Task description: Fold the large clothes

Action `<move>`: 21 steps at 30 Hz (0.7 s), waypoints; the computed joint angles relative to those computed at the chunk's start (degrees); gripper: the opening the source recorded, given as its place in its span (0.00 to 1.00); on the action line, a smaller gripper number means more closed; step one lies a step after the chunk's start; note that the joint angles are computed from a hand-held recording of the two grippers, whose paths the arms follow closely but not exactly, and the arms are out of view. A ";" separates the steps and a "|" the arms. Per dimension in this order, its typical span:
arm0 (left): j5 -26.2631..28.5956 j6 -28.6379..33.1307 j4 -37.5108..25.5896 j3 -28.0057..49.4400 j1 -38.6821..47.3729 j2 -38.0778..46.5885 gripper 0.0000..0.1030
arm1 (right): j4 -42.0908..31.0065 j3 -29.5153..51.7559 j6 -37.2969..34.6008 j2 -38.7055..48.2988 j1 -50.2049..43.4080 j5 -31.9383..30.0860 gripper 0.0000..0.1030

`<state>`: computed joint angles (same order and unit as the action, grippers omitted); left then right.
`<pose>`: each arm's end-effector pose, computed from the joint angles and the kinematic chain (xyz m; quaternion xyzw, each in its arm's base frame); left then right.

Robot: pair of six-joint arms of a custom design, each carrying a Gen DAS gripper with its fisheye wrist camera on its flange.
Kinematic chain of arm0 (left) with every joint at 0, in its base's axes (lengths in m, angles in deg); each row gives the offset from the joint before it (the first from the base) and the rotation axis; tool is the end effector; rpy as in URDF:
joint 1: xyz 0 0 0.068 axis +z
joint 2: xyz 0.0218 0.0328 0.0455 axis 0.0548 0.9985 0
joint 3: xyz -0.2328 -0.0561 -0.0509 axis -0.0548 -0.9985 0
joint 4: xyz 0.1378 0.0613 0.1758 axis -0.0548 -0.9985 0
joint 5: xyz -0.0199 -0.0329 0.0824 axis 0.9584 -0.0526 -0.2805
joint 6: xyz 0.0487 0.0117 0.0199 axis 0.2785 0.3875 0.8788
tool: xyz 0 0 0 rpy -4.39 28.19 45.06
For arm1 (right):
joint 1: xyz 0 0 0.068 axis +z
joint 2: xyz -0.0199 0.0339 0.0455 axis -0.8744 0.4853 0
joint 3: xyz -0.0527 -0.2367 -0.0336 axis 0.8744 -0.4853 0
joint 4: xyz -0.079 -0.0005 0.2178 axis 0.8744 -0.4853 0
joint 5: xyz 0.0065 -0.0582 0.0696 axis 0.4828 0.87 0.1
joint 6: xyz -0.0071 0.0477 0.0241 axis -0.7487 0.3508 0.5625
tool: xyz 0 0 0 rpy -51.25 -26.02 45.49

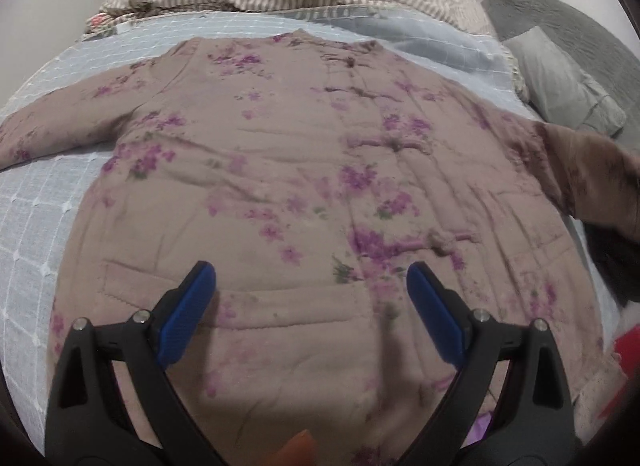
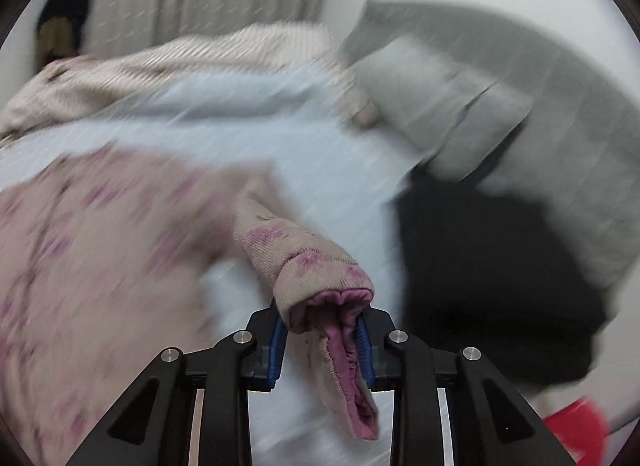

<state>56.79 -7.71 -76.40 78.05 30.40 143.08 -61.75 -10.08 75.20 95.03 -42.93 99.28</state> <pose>0.3895 0.1789 0.1484 0.1440 0.9311 -0.1350 0.3067 0.2545 0.0570 0.2344 0.3115 0.8631 -0.2188 0.3318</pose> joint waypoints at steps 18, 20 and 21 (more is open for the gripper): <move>4.57 3.71 7.20 -9.47 0.35 -2.23 0.93 | 22.50 33.13 -42.19 40.88 -35.84 21.60 0.25; 3.71 3.61 7.69 -9.45 0.04 -1.57 0.93 | 20.14 39.27 -42.61 47.80 -37.06 22.62 0.25; 2.92 3.45 7.61 -9.20 -0.35 -1.06 0.93 | 17.58 42.59 -41.72 50.87 -37.58 22.32 0.26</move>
